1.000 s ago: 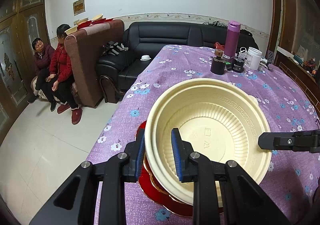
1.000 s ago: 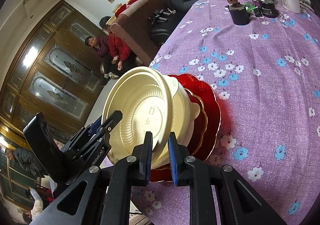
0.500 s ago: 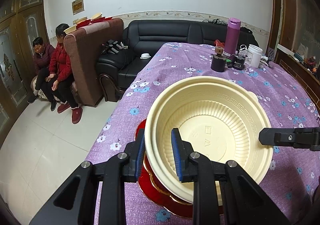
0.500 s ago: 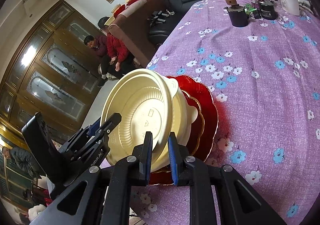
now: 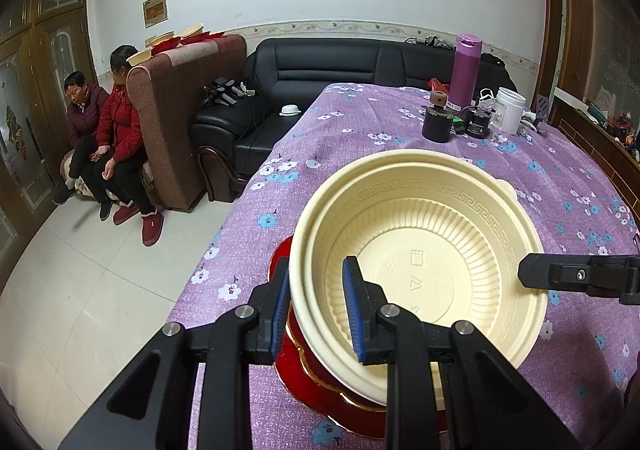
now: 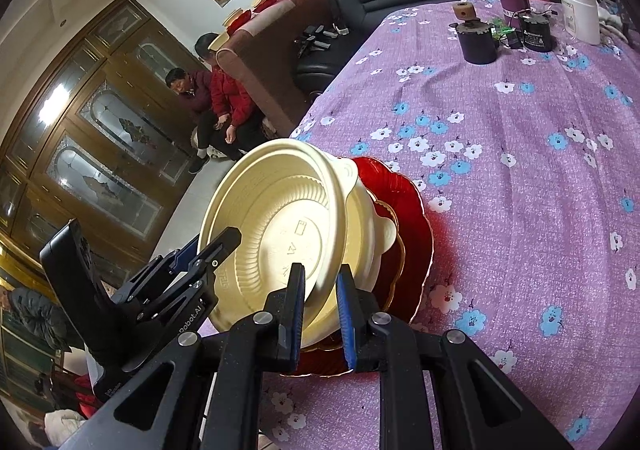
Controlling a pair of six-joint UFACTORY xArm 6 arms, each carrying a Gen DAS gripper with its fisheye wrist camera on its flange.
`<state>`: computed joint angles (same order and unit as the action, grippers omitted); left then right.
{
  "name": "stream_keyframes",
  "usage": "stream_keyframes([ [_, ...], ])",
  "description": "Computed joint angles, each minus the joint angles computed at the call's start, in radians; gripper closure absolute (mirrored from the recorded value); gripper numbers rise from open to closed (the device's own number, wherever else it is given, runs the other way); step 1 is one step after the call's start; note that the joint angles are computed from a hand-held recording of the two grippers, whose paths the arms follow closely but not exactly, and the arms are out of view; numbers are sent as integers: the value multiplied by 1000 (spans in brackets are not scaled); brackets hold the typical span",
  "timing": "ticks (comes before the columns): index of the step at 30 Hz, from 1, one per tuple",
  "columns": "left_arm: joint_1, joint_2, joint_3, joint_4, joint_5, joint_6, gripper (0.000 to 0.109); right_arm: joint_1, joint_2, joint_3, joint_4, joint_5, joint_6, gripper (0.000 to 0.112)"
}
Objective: Organize plates and bowls
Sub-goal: 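Lower the small beige bowl onto the deep white bowl with the left tool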
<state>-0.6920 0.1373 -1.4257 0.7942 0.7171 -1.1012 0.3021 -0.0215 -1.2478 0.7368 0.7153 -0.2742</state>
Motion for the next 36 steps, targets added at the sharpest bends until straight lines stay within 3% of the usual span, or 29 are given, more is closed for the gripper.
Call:
stream_keyframes([
  [36,0,5,-5,-1,1,0,85,46,-32,37,-166,-92,77,92],
])
